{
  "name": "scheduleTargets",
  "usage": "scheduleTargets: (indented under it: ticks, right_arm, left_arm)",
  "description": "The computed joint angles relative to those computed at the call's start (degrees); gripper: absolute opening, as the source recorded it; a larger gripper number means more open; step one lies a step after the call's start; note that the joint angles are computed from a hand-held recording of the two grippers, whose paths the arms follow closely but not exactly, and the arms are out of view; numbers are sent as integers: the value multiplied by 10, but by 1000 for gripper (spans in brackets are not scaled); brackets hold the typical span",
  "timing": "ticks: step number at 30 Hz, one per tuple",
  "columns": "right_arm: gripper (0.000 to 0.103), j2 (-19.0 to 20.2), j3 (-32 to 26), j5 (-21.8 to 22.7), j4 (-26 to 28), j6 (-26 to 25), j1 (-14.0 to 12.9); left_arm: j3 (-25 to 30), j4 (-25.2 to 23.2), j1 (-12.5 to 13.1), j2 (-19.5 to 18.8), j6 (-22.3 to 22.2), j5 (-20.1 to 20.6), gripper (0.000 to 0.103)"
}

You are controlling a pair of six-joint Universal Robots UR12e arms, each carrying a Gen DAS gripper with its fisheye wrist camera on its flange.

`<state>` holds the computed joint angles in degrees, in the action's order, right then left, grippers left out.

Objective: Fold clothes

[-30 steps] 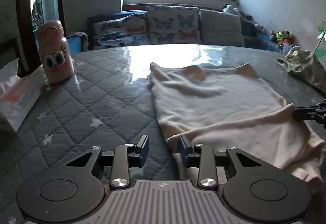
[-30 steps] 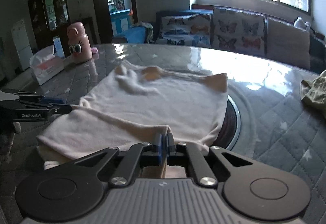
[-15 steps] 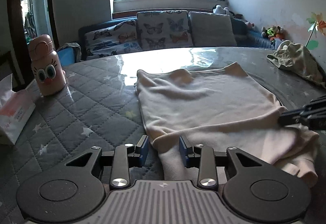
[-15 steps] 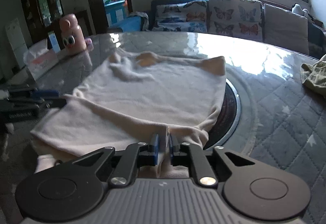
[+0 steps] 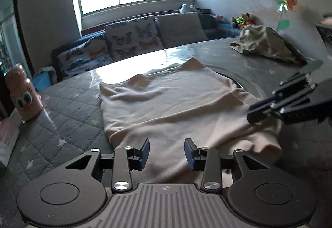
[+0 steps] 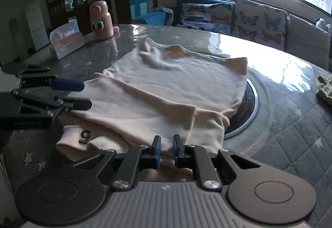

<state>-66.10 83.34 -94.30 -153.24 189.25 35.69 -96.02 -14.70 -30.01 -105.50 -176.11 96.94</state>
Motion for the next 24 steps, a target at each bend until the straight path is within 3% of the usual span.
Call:
scheduleTargets:
  ticks: [10,14,16,24]
  right_arm:
    - [20,-7,9,0,-3,-5,0]
    - [23,-16,16,1,-7,-14,-1]
    - [37,-20,20,4,-7,-16,-1]
    - [43,-36,38,3,4,-49,3]
  left_arm:
    - [-10,0,-3,10,35,-12,44]
    - [-33,9,0,32,78,-20,47]
    - [-44,5,0,41,99,-23,47]
    - [-68,38,-17,39,227,-23,47]
